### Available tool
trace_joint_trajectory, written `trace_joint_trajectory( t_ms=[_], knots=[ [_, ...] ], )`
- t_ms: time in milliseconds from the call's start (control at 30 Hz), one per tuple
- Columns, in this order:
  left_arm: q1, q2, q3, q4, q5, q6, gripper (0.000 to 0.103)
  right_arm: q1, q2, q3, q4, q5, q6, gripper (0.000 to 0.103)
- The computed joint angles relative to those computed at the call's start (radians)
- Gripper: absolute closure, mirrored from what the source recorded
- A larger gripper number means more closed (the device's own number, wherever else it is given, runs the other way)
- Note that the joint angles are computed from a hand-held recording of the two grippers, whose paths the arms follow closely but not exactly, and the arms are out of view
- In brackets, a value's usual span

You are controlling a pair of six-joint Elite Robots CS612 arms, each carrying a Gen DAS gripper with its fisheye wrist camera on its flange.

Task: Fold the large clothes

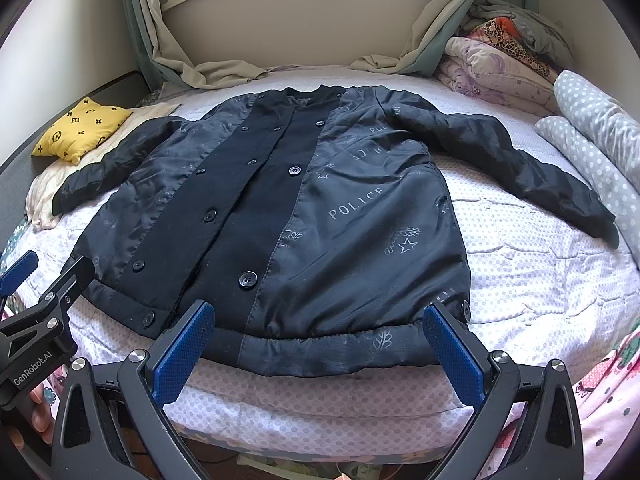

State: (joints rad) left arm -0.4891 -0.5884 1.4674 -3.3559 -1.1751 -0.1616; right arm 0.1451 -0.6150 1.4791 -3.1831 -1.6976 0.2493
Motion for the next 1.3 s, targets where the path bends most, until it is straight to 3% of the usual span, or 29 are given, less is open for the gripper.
trace_joint_trajectory(
  t_ms=[967, 1300],
  knots=[
    [0.002, -0.001, 0.003, 0.005, -0.006, -0.011, 0.000, -0.001, -0.001, -0.001, 0.016, 0.004, -0.010, 0.000],
    [0.019, -0.003, -0.019, 0.087, 0.025, -0.080, 0.000, 0.003, -0.008, -0.004, 0.008, -0.017, -0.055, 0.000]
  ],
)
